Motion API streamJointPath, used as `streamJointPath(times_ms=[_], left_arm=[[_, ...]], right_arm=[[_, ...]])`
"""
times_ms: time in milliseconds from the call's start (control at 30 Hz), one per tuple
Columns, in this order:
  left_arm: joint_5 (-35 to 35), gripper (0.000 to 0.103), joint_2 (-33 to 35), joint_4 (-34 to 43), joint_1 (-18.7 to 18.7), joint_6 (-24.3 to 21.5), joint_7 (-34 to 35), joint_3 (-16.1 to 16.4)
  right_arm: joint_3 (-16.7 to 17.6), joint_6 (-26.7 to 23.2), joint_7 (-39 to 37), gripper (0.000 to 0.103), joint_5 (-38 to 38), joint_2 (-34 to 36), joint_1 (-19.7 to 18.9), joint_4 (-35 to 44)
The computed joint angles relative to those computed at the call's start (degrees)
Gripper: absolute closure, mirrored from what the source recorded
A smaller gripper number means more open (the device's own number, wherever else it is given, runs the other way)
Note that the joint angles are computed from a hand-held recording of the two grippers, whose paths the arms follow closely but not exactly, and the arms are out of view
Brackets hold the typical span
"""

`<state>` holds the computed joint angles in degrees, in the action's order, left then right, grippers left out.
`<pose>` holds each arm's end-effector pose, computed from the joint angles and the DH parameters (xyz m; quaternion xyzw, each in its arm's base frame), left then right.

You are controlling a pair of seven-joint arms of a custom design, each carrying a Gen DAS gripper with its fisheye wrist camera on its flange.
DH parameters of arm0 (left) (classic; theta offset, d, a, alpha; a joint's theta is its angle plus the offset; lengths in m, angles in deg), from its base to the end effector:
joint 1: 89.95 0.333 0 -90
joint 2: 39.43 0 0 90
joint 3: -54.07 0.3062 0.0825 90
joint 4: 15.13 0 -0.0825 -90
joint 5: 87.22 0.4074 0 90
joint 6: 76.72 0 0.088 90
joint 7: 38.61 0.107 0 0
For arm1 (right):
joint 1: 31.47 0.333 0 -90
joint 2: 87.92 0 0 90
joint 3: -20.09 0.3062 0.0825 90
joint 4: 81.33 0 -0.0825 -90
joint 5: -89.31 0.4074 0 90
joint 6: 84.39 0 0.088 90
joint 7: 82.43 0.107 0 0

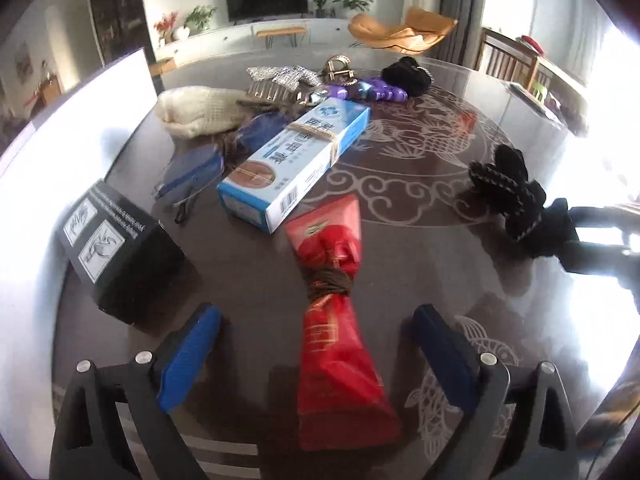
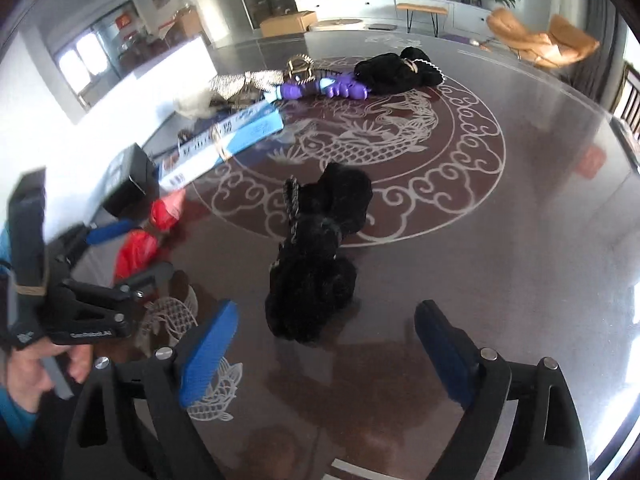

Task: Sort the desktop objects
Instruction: 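Close the right tool on the black knit glove and lift it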

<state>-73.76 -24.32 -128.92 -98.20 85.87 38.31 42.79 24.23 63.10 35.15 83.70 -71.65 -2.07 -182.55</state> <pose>0.6201 -0.2257 0.3779 -0.5697 0.7669 -0.2358 0.1780 0.5799 0.3814 0.4407 -0.7364 0.6244 -0.0905 0.2443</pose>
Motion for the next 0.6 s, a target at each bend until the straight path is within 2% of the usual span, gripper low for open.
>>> streamJointPath(times_ms=[100, 167, 200, 233, 267, 300, 367, 467, 600], left_arm=[[0.5, 0.006, 0.1, 0.2, -0.1, -0.3, -0.4, 0.1], [-0.6, 0.025, 0.1, 0.1, 0.6, 0.5, 1.6, -0.8], [-1.8, 0.061, -0.2, -0.2, 1.4, 1.5, 4.1, -1.9], [-3.3, 0.085, -0.4, 0.0, 2.2, 0.8, 6.9, -3.0], [-5.2, 0.086, -0.5, 0.6, 2.8, -1.1, 9.5, -3.9], [-9.9, 0.086, -0.9, 0.2, 4.6, -1.6, 13.5, -5.8], [-21.7, 0.086, -3.1, -2.4, 8.5, -0.7, 21.8, -9.4], [-38.4, 0.086, -6.4, -4.6, 12.2, -1.0, 32.8, -12.8], [-50.6, 0.086, -10.9, -6.5, 12.4, -2.8, 40.2, -11.7]], right_arm=[[0.1, -3.2, -0.8, 0.012, 0.6, 3.1, 0.1, 4.9], [0.4, -6.8, -2.7, 0.012, 1.4, 7.7, 0.1, 11.2], [0.7, -7.9, -4.2, 0.014, 2.7, 9.8, -0.1, 13.6], [-0.3, -8.2, -3.7, 0.025, 1.0, 11.4, 1.1, 15.4], [-2.8, -10.1, -1.6, 0.061, -3.7, 12.9, 3.8, 18.1], [-4.0, -12.6, -0.5, 0.070, -6.7, 13.3, 5.3, 19.6], [-1.8, -9.8, -1.3, 0.070, -2.5, 11.1, 3.4, 16.8], [-2.1, -8.9, 0.2, 0.070, -4.4, 6.3, 4.4, 11.5], [-0.8, -9.8, 0.9, 0.070, -2.2, 2.4, 2.7, 6.5]])
